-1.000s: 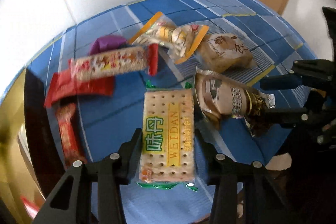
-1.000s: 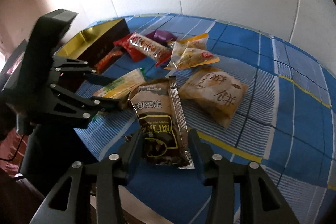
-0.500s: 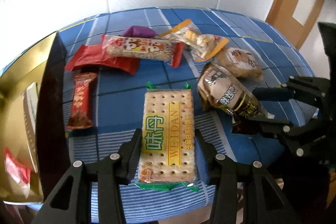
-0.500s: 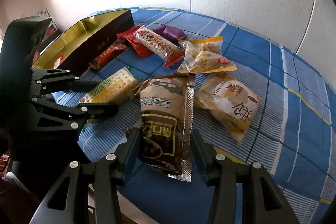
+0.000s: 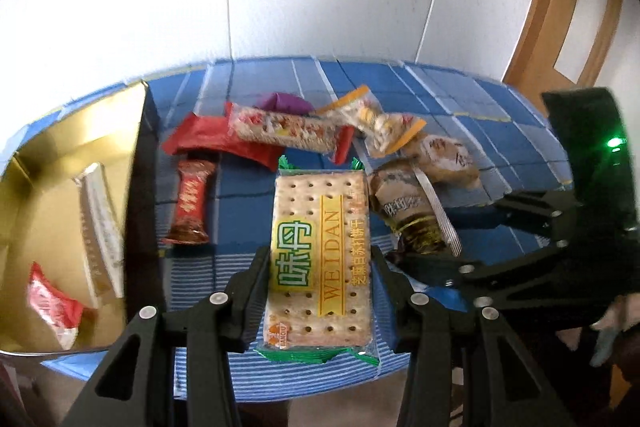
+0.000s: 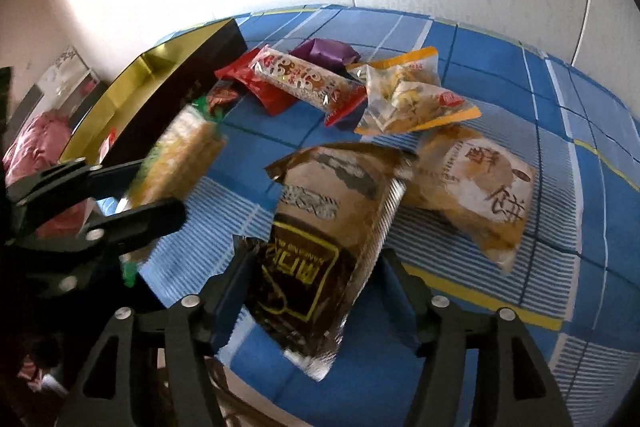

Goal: Organize snacks
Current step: 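Carry the WEIDAN cracker pack into the gold tray and open left gripper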

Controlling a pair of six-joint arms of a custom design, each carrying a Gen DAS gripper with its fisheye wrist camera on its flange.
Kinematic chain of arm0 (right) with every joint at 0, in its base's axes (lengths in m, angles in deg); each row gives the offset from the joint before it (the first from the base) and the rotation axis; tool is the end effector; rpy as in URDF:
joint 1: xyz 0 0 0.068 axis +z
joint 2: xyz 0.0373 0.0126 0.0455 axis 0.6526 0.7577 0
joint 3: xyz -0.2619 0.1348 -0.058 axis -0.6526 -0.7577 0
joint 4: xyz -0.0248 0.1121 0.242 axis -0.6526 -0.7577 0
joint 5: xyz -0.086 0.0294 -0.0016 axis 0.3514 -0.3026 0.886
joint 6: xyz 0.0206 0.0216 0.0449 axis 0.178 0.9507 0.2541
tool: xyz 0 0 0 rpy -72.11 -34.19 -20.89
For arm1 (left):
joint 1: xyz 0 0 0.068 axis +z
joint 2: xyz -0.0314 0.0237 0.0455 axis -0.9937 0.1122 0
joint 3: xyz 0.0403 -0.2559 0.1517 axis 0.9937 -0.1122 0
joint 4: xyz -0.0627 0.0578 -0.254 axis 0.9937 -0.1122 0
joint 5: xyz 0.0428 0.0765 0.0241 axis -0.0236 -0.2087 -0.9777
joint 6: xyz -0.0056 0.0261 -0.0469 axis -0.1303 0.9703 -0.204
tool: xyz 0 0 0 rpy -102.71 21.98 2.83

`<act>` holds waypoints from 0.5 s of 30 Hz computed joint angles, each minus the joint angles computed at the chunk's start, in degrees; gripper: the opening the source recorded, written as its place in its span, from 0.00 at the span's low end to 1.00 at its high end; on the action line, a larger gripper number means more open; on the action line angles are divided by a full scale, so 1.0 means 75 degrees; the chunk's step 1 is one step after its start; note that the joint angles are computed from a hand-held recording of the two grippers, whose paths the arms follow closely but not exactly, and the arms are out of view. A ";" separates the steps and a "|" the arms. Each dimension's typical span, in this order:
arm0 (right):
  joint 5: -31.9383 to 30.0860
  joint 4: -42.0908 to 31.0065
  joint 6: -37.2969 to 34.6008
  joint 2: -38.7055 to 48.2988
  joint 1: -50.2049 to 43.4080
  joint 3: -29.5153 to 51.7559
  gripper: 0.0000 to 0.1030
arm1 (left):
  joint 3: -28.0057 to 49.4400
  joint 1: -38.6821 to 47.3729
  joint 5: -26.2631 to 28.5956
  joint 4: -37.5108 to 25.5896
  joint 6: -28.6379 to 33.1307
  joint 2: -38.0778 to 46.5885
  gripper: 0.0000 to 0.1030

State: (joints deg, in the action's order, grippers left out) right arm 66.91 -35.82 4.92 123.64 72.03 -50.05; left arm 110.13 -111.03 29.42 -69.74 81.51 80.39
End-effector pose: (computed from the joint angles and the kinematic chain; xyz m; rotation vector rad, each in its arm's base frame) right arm 0.2661 0.1545 0.0621 0.1665 2.5550 0.2276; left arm 0.3186 -0.1765 0.1041 0.9313 2.3096 -0.4598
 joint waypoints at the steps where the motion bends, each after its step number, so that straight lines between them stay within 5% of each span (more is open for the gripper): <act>1: 0.0105 -0.0107 0.0048 0.0053 0.0057 0.0118 0.65 | -0.0076 0.0039 0.0025 0.0053 -0.0036 -0.0092 0.45; 4: 0.0453 -0.0421 0.0121 0.0198 0.0194 0.0424 0.64 | -0.0343 0.0296 0.0180 0.0144 -0.0077 -0.0477 0.45; 8: 0.0951 -0.0702 0.0108 0.0299 0.0441 0.0617 0.44 | -0.0433 0.0864 0.0397 0.0143 -0.0377 -0.0880 0.45; 15: 0.0975 -0.0422 -0.0014 0.0243 0.0439 0.0410 0.44 | 0.0848 0.2081 0.0111 -0.0714 -0.1494 -0.0382 0.45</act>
State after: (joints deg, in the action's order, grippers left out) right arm 74.23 -38.98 4.82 125.46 75.32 -46.97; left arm 116.49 -95.42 30.26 -75.09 70.31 77.52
